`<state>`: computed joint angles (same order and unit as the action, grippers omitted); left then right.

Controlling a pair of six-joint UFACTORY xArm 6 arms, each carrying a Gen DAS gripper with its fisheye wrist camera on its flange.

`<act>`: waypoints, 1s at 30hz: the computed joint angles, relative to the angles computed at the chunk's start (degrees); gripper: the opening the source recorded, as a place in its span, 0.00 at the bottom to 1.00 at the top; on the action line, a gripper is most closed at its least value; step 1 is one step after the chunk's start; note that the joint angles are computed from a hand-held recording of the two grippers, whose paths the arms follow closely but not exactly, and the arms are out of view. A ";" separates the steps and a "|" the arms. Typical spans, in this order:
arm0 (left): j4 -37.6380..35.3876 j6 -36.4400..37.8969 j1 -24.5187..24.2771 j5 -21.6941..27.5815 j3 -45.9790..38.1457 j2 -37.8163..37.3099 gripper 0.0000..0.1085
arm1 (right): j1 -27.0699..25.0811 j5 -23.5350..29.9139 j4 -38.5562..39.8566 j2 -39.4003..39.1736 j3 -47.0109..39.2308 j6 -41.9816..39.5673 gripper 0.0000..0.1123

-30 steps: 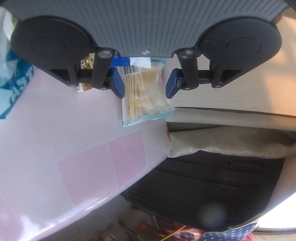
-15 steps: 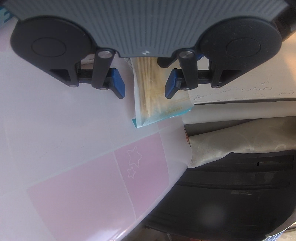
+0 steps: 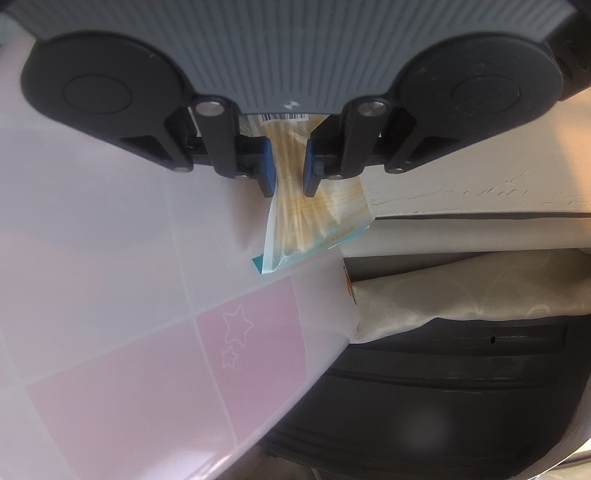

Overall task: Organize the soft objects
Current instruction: 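Carry the cotton swab bag with the right gripper into the cardboard box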

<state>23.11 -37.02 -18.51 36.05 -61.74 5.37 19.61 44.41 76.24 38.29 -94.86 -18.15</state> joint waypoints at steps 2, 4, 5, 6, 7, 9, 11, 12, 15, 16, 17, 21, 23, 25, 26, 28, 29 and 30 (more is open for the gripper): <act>1.62 -0.84 -0.80 0.49 0.88 -2.23 0.16 | -0.08 -0.17 0.50 -2.38 1.75 -1.40 0.13; 2.62 -1.32 -1.55 0.96 1.52 -4.47 0.15 | -0.27 -0.36 0.66 -5.40 3.98 -2.62 0.12; 3.10 -1.63 -2.01 1.13 1.95 -5.74 0.15 | -0.42 -0.53 0.76 -7.14 5.29 -3.43 0.12; 3.60 -1.99 -2.61 1.20 2.30 -7.26 0.15 | -0.66 -0.76 1.06 -9.22 6.91 -4.52 0.11; 4.03 -2.36 -3.33 1.32 2.64 -8.65 0.15 | -0.94 -0.97 1.61 -11.16 8.46 -5.43 0.10; 5.03 -3.52 -5.16 1.74 3.07 -11.34 0.15 | -1.96 -1.09 2.78 -15.79 12.16 -7.23 0.09; 5.32 -4.03 -7.02 1.70 3.35 -13.44 0.14 | -3.07 -1.50 3.27 -20.34 15.97 -8.65 0.07; 5.59 -4.39 -8.36 1.89 3.17 -14.39 0.14 | -3.97 -1.42 3.71 -22.93 18.30 -9.44 0.07; 7.00 -5.92 -12.57 2.61 2.16 -15.76 0.14 | -6.91 -1.06 5.26 -30.04 24.84 -11.79 0.07; 6.98 -6.18 -13.99 2.91 1.42 -15.72 0.14 | -8.26 -0.93 5.44 -32.69 27.31 -12.61 0.07; 6.77 -6.31 -15.41 3.05 0.58 -15.49 0.14 | -9.58 -0.89 5.39 -35.06 29.51 -13.14 0.07; 4.12 -6.38 -21.66 1.89 -4.47 -11.56 0.14 | -17.79 1.37 2.97 -44.05 38.20 -13.96 0.07; 2.48 -5.79 -24.48 1.13 -7.64 -8.57 0.14 | -23.17 3.09 0.42 -47.62 41.66 -14.31 0.07; 0.24 -4.53 -27.44 0.09 -12.22 -3.87 0.12 | -29.63 5.46 -2.37 -50.63 44.35 -14.87 0.07; -1.01 -3.66 -28.62 -0.29 -14.73 -1.49 0.10 | -33.00 6.61 -3.62 -51.54 45.33 -15.44 0.07; -4.12 -1.49 -31.24 -1.13 -20.74 4.47 0.09 | -39.95 8.95 -6.47 -52.29 46.31 -16.64 0.07; -5.59 -0.42 -32.53 -1.08 -24.35 7.80 0.09 | -43.37 9.91 -7.81 -51.98 46.35 -17.47 0.07; -6.65 0.45 -33.66 -0.66 -28.08 11.08 0.09 | -46.02 10.49 -8.95 -51.37 46.03 -17.92 0.07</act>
<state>16.46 -36.57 -52.16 35.39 -89.82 16.45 -26.41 54.90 67.30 -13.08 -48.83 -36.07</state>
